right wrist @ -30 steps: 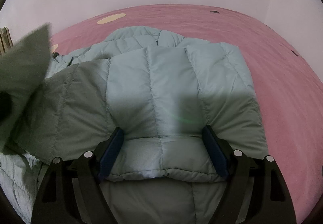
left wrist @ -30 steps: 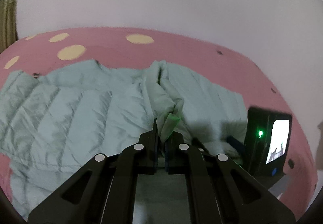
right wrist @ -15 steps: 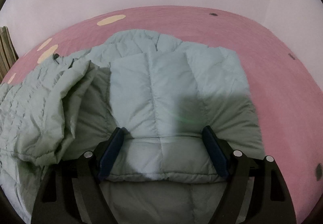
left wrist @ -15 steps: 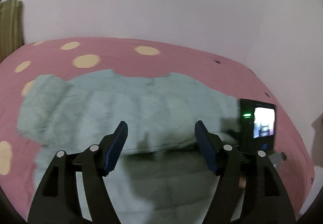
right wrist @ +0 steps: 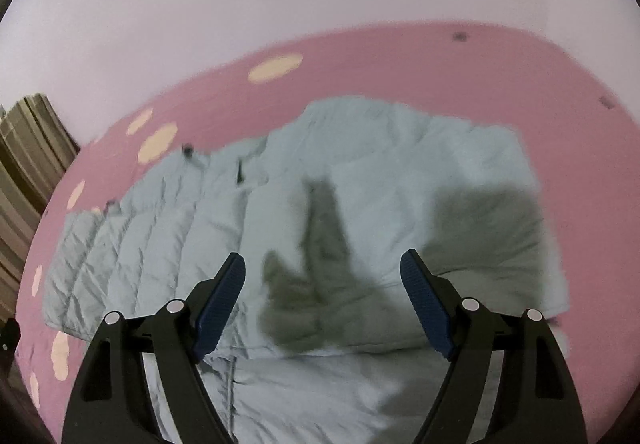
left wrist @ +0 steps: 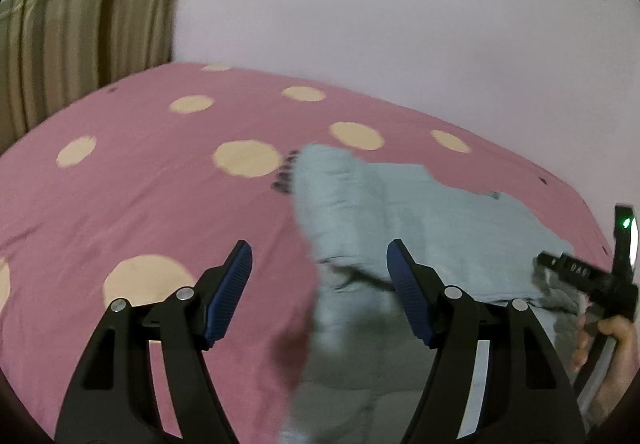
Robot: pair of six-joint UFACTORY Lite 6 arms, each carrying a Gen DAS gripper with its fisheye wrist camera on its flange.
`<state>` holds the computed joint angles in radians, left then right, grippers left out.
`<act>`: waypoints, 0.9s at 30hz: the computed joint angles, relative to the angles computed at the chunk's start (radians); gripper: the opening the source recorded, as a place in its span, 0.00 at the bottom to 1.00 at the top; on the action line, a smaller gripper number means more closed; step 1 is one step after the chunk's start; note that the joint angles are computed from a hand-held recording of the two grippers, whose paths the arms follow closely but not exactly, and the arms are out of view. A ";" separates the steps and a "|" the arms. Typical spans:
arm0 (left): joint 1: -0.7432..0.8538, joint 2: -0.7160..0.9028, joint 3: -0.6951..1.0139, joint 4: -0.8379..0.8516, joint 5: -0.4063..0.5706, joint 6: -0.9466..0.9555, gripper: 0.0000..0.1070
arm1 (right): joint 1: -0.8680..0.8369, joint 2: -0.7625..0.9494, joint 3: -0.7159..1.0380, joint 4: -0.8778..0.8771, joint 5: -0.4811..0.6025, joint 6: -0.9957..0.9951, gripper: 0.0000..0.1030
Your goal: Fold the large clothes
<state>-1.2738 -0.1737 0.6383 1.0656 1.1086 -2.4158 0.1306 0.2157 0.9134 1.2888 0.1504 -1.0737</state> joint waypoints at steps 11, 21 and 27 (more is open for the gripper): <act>0.118 -0.049 -0.059 0.016 -0.064 0.067 0.65 | -0.050 -0.105 -0.034 -0.045 -0.020 -0.021 0.10; 0.333 0.372 0.241 0.127 -0.309 0.194 0.65 | -0.274 0.077 0.041 -0.016 0.026 -0.193 0.10; 0.375 0.527 0.340 0.117 -0.365 0.234 0.65 | -0.274 0.165 0.037 0.375 0.020 -0.598 0.10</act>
<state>-0.8988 0.3535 0.9784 1.1823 0.7434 -2.1821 -0.1432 0.3809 0.9502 1.6635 0.1706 -1.6712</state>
